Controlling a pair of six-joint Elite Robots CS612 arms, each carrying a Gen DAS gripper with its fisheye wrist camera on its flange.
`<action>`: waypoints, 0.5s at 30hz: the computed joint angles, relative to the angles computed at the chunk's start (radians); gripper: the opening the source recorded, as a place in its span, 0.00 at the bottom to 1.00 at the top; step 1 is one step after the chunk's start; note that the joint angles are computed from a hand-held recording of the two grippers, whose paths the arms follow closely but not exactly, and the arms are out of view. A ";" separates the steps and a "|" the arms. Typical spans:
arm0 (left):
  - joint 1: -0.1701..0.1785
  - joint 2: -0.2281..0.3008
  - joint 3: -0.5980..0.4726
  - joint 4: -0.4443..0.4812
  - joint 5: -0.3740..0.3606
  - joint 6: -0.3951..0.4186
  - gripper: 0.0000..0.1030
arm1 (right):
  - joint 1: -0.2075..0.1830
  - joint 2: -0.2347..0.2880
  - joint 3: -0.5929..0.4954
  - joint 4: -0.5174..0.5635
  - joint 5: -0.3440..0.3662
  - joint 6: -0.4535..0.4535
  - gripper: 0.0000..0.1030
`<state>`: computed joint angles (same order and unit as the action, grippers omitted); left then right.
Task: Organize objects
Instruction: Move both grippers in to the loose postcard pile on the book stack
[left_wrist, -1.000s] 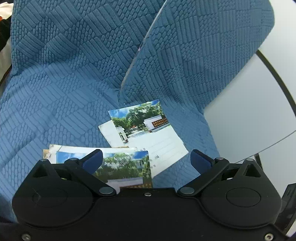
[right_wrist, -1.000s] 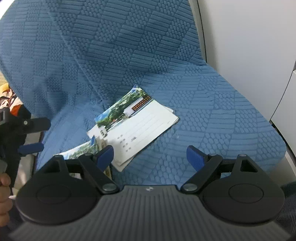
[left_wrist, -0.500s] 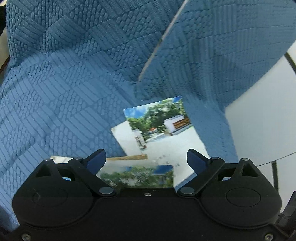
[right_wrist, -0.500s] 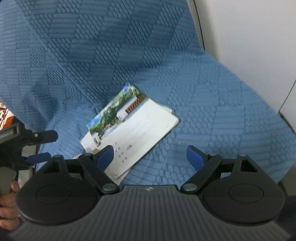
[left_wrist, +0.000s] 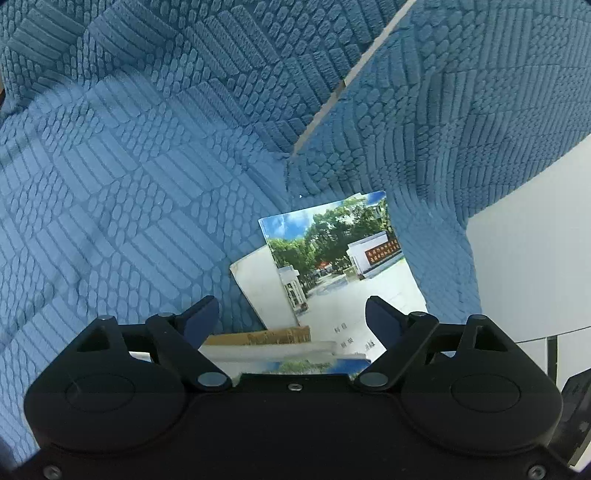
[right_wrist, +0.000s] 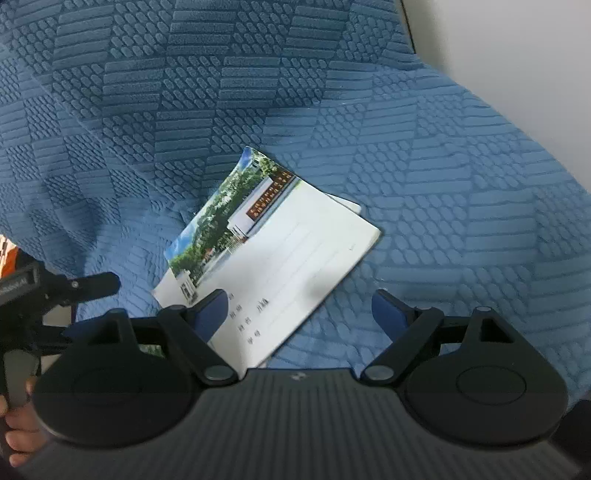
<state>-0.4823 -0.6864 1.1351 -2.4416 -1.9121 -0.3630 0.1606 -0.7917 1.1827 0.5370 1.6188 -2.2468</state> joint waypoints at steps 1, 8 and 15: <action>0.001 0.005 -0.007 0.007 -0.003 0.003 0.80 | -0.001 0.003 -0.003 -0.002 -0.002 0.000 0.82; 0.007 0.038 -0.053 0.057 -0.029 -0.004 0.71 | -0.008 0.041 -0.048 0.033 -0.042 0.011 0.70; 0.012 0.050 -0.065 0.085 -0.055 0.000 0.64 | -0.025 0.059 -0.063 0.043 -0.088 0.050 0.49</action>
